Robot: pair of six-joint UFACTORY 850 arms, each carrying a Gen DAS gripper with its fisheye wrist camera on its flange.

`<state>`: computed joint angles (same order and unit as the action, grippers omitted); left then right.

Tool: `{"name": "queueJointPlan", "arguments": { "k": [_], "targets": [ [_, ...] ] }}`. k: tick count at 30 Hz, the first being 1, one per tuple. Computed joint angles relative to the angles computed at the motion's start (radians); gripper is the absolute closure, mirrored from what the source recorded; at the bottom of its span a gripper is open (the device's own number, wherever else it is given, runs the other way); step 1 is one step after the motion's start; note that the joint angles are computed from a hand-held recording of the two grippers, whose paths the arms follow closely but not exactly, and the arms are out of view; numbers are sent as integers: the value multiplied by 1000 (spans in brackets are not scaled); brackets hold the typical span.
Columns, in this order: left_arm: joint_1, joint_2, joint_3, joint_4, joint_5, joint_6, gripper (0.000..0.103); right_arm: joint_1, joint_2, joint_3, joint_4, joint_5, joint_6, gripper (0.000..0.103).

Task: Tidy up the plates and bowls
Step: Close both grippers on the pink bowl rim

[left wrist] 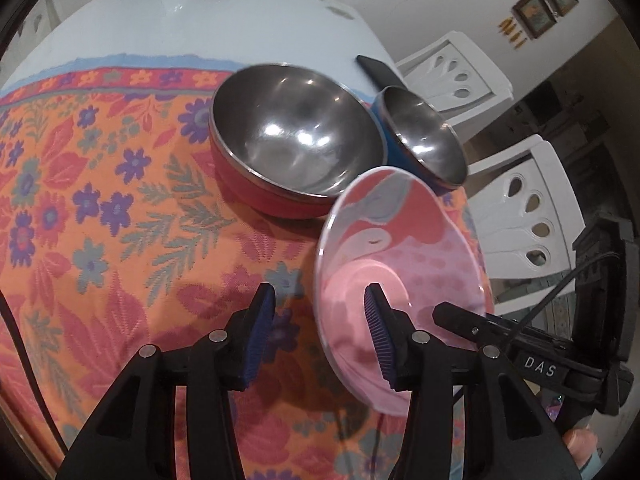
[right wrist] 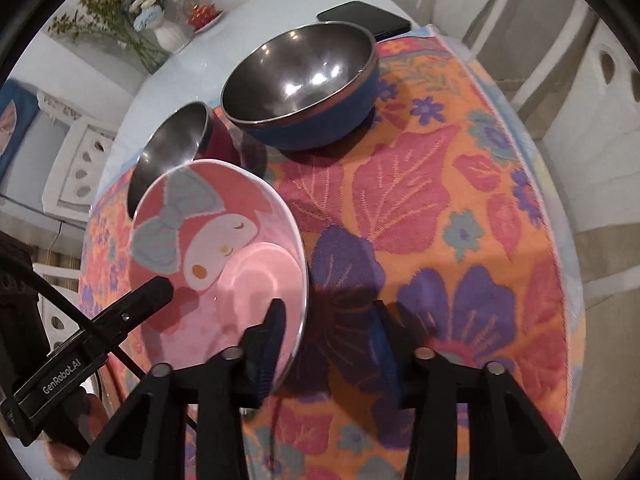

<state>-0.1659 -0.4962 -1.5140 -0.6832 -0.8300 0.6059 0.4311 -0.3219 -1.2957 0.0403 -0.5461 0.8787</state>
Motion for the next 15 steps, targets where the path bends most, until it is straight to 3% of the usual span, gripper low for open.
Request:
{"name": "queueJointPlan", "arguments": {
  "k": [8,15],
  "targets": [
    [-18,-14,0,21,32,-22,69,-5,-38,-26,23,9,-74,78],
    [-28,-16,4,22,42,-10,87,2,-61,-44,58,15,-131,86]
  ]
}}
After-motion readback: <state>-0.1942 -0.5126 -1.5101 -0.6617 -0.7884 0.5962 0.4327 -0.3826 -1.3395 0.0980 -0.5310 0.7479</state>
